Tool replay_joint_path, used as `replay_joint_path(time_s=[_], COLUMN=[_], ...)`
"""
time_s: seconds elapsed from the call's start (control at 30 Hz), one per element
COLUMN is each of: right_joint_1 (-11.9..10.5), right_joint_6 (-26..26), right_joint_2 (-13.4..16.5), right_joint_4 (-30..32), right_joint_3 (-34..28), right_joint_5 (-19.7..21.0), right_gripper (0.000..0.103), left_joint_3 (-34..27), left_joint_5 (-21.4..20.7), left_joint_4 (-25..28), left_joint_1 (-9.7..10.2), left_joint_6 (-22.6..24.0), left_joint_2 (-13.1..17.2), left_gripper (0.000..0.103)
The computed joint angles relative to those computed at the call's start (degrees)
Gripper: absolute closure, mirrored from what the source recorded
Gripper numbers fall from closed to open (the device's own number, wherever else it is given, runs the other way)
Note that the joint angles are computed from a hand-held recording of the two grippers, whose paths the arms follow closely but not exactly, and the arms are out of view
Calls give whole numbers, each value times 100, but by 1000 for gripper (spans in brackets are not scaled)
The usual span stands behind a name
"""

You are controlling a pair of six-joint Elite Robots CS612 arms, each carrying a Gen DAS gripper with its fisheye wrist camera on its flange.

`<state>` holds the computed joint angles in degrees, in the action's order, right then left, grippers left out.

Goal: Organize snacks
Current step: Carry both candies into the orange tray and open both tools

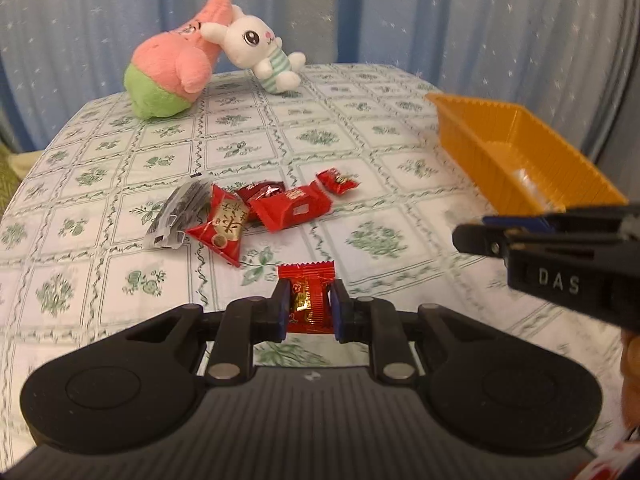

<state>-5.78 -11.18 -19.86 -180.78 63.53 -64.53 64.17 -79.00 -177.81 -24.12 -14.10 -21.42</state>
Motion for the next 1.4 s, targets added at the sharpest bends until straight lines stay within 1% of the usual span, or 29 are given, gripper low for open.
replay_joint_path(time_s=[0.33,0.5,0.67,0.83,1.03,1.2,1.4], right_joint_1=[-203,-285,-364,-464,-563,-645,-741], right_joint_6=[314,420,526,625,709,780,835], right_joint_2=[-580,-781,-920,-1001,-1055,-1052,-996], right_joint_4=[-577,-809,-938,-998,-1008,-958,-877], right_joint_3=[975,1315,1535,1653,1694,1633,1485], right_joint_5=[2,-10,-107,-246,-453,-579,-615], right_gripper=[82,82,82,82,82,82,82], left_joint_3=[751,1040,1126,1050,820,555,133], left_joint_5=[182,212,179,80,-89,-233,-402], left_joint_4=[-430,-568,-620,-659,-585,-468,-270], left_joint_1=[-261,-372,-456,-516,-578,-619,-657], left_joint_6=[-529,-561,-499,-417,-329,-258,-158], left_joint_2=[-546,-734,-821,-823,-745,-637,-456], left_gripper=[85,85,85,85,85,85,85])
